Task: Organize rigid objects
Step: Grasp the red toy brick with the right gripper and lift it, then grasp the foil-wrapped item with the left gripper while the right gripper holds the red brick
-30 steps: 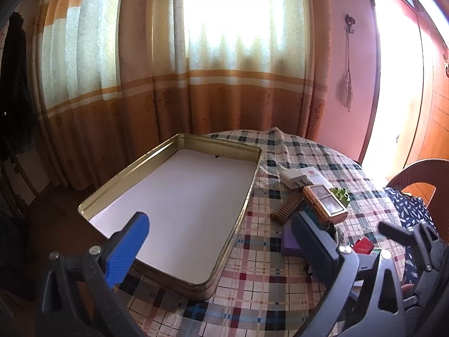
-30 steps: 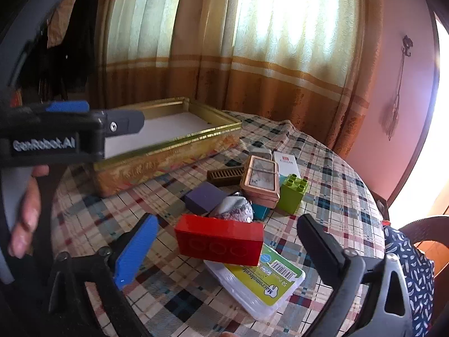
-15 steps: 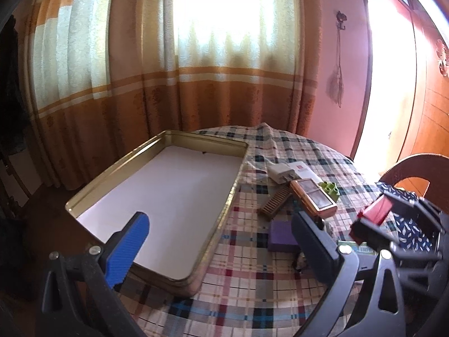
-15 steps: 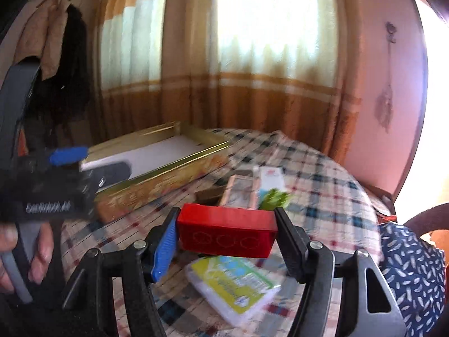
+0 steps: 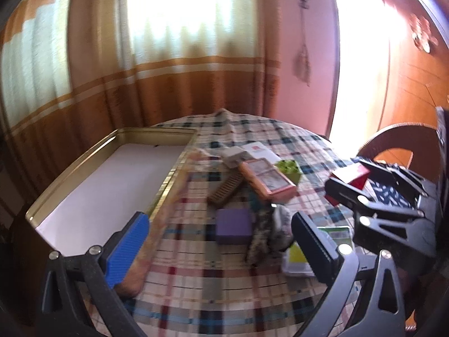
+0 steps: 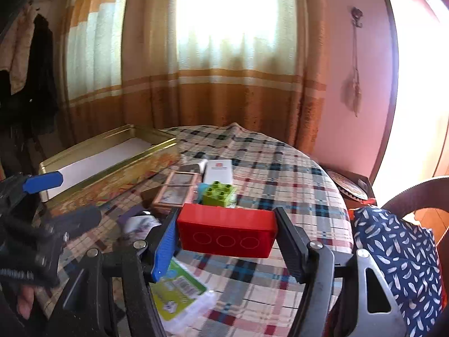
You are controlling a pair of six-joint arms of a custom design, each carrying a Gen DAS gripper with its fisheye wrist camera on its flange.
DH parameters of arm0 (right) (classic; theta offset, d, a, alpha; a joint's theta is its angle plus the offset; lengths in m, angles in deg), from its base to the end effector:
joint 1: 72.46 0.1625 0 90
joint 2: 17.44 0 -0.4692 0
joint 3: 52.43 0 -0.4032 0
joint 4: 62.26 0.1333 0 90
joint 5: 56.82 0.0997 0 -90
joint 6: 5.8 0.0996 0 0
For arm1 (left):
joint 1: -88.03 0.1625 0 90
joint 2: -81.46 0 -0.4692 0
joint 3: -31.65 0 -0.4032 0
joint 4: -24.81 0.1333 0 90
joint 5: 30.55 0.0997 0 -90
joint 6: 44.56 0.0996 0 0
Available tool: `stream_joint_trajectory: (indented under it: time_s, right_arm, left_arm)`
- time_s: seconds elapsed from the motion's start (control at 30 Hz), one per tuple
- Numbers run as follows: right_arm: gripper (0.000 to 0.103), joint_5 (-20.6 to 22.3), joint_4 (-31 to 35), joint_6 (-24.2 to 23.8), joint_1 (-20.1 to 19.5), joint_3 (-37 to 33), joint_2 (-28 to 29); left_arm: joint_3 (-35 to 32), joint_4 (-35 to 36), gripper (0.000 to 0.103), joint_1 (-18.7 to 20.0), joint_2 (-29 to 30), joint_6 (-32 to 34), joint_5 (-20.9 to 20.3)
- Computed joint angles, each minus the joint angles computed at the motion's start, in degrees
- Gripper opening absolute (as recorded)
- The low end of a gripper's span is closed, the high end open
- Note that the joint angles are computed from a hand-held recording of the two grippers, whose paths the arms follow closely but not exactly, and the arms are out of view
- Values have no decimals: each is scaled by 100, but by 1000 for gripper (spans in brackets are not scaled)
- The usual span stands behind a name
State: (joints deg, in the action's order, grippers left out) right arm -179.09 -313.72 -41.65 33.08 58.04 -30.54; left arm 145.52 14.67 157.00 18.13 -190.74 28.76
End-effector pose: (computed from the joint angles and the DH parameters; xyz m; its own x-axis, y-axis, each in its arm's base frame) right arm 0.2177 -0.4839 -0.0781 -0.6960 -0.0551 0.7159 -0.6473 0.4795 -0.5924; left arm 0.0041 -0.5024 0.1390 -0.6533 0.2917 -0.6987 0.7176 0.5328 -0.4486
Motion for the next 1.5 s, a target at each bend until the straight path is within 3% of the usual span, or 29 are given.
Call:
stream_joint_trajectory:
  time_s: [0.33, 0.53, 0.73, 0.8, 0.87, 0.93, 1.17, 1.5]
  right_arm:
    - [67, -24, -72, 112, -151, 18, -23]
    - [67, 0, -104, 113, -179, 9, -1]
    - [67, 13, -97, 62, -167, -11, 37]
    - [67, 29, -97, 64, -169, -8, 43]
    - [67, 44, -106, 63, -168, 0, 38]
    - [67, 70, -126, 60, -167, 9, 38]
    - [67, 156, -143, 11, -158, 21, 51]
    - [67, 311, -252, -62, -125, 60, 67]
  left_arm:
    - [-350, 472, 102, -34, 502, 94, 16]
    - [-737, 1114, 95, 71, 737, -196, 115]
    - [-860, 1430, 71, 163, 794, -221, 391]
    - [-892, 1535, 46, 226, 784, -236, 586]
    - [-889, 1525, 43, 268, 745, -246, 686]
    - [-805, 1441, 29, 296, 659, -192, 792]
    - [-722, 1317, 18, 376, 536, -76, 967]
    - [-557, 1000, 15, 508, 296, -97, 1276]
